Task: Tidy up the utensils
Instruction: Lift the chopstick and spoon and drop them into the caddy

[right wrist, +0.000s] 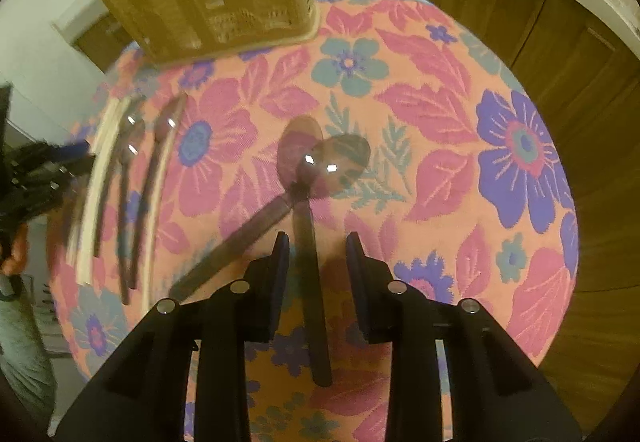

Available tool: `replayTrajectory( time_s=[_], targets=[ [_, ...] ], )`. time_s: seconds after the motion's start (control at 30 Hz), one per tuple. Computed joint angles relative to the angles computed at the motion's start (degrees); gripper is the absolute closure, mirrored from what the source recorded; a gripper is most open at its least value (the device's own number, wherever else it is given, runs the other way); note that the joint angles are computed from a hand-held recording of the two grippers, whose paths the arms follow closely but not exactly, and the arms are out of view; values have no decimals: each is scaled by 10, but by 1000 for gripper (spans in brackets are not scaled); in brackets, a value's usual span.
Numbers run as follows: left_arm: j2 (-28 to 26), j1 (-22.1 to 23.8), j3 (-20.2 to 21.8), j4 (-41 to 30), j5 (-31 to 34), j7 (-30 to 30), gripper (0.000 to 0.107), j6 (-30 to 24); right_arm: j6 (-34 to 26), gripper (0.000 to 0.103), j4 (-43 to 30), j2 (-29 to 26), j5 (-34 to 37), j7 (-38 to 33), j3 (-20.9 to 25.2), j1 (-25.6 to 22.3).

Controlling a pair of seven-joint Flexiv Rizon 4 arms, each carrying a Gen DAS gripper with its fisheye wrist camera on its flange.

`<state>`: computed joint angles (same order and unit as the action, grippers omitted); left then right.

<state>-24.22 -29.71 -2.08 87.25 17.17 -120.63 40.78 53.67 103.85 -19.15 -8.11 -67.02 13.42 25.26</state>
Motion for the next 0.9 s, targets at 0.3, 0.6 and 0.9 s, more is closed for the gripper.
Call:
replayTrajectory(
  time_s=[0.3,0.6,0.9],
  targets=[
    [-10,-2,-5,-17,-7,21,92,-15,-64,94,-51,-29,-44,-15,-6,26],
    [36,4,8,58,11,-41,96,143,70,94,-22,15,14,-56,20,8],
    [56,-10,42,12,83,-124,96,281,196,94,-66,7,19,-77,17,21]
  ],
)
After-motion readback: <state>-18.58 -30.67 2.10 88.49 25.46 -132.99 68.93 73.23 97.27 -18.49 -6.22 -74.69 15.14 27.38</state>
